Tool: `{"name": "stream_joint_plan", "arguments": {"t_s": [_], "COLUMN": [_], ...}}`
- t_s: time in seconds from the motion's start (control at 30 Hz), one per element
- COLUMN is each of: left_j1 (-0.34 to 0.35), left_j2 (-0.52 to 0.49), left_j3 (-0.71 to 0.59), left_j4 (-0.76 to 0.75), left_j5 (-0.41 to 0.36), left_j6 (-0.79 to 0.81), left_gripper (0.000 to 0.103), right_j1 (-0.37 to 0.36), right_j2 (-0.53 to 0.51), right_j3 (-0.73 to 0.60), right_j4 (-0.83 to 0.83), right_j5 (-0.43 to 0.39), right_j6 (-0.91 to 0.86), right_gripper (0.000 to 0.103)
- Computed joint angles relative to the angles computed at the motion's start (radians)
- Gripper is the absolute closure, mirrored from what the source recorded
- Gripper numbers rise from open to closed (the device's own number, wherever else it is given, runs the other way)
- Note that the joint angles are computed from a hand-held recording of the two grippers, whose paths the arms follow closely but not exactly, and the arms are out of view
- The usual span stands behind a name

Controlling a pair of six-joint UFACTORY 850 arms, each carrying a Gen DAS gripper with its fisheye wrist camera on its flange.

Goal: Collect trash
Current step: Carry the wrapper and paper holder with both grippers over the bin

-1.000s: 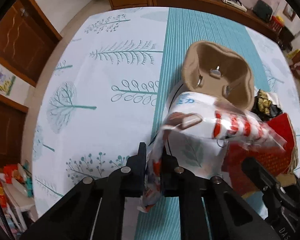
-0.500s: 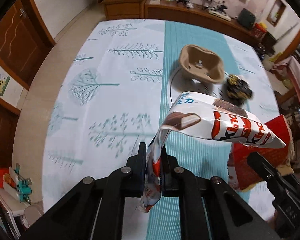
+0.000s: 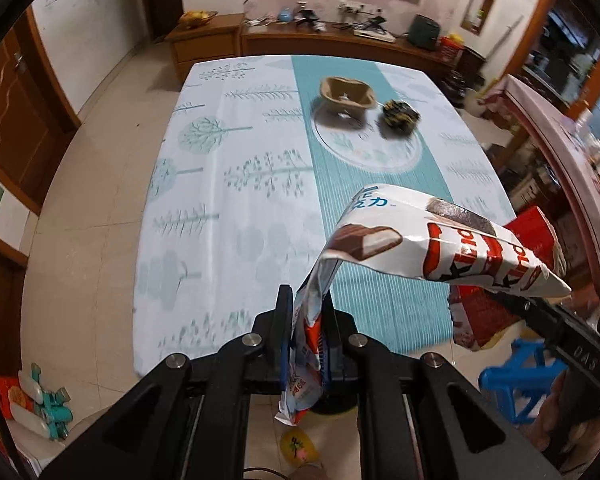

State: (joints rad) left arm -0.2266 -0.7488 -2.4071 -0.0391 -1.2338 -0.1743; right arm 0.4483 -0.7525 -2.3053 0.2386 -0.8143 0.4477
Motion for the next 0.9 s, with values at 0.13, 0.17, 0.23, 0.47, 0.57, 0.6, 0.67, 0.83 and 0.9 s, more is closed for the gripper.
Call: {"name": "stream_joint_plan", "arguments": {"t_s": [0.13, 0.17, 0.23, 0.47, 0.57, 0.6, 0.67, 0.83, 0.9], "left_j1": [0.002, 0.001, -0.004, -0.019, -0.036, -0.044, -0.057, -0.086, -0.097], "left_j2": [0.162, 0.184, 0.236, 0.314, 0.337, 0.345, 0.354, 0.375, 0.372], "left_j3": [0.262, 0.299, 0.379, 0.522, 0.578, 0.602, 0.636, 0.769, 0.828], "left_j4": [-0.035, -0.040, -0.041, -0.101, -0.114, -0.116, -0.115, -0.139, -0.157], "left_j5": [0.089, 0.100, 0.120, 0.124, 0.137, 0.144, 0.154, 0.222, 0.257], "left_j6": [0.053, 0.063, 0.080, 0.107, 0.110, 0.111, 0.109, 0.107, 0.106], "left_gripper": [0.094, 0.094, 0.094, 0.094, 0.094, 0.094, 0.094, 0.094, 0.094], "right_j1": [0.041, 0.053, 0.069, 0.110, 0.119, 0.119, 0.116, 0.106, 0.097], "right_j2": [0.133, 0.160, 0.193, 0.286, 0.315, 0.323, 0.342, 0.373, 0.373], "right_j3": [0.210, 0.252, 0.303, 0.435, 0.485, 0.502, 0.550, 0.683, 0.742], "right_j4": [-0.045, -0.056, -0.073, -0.101, -0.105, -0.102, -0.084, -0.010, 0.027], "right_j5": [0.083, 0.093, 0.099, 0.073, 0.064, 0.062, 0.061, 0.081, 0.102], "right_j6": [0.085, 0.105, 0.133, 0.194, 0.205, 0.207, 0.207, 0.174, 0.141], "right_gripper": [0.063, 0.063, 0.063, 0.063, 0.063, 0.063, 0.063, 0.063, 0.063]}}
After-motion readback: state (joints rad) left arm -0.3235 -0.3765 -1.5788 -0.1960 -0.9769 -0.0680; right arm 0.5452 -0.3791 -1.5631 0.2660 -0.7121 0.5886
